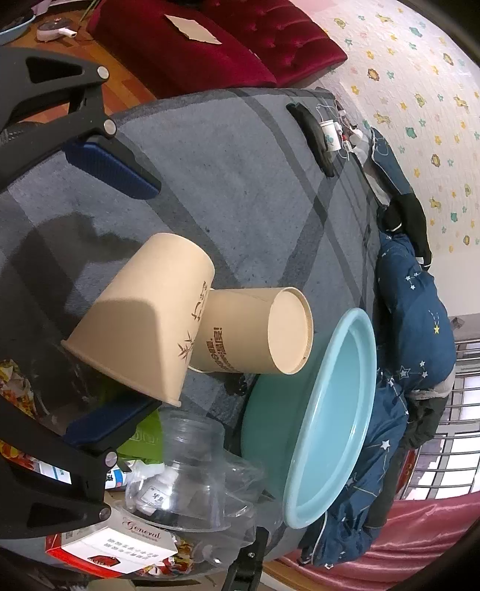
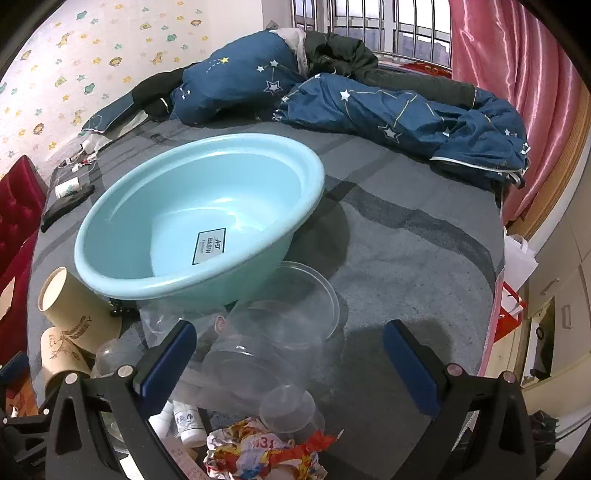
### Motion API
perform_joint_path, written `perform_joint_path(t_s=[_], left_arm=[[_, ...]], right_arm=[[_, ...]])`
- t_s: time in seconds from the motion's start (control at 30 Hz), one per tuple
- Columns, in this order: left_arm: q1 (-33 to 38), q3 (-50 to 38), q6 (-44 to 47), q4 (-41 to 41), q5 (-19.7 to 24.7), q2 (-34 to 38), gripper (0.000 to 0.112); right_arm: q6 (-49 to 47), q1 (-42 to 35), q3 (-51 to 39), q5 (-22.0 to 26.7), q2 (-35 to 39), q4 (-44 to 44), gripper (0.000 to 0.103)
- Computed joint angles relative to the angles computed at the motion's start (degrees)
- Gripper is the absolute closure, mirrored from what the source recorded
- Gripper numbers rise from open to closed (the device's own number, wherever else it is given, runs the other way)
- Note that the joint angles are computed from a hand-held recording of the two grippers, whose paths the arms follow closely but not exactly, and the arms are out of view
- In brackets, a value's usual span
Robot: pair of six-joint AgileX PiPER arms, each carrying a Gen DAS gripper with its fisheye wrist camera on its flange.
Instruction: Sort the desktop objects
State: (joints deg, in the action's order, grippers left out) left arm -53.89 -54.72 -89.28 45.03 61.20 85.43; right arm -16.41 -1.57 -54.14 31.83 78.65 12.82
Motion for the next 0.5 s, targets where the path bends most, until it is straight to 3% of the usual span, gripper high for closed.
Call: perform_joint_path(t_s=[0.17,0.5], left_arm=[[1.1,-0.1,0.3,-0.9,-0.8,0.6,0.020],[2.2,0.5,0.4,-1.7,-3.3,-0.1,0.029]], right_arm=[[1.5,0.0,-0.9,-0.3,1.9,-0.9,0.000],[1.5,-0.2,-1.7,0.2,4.6,0.3,0.003]])
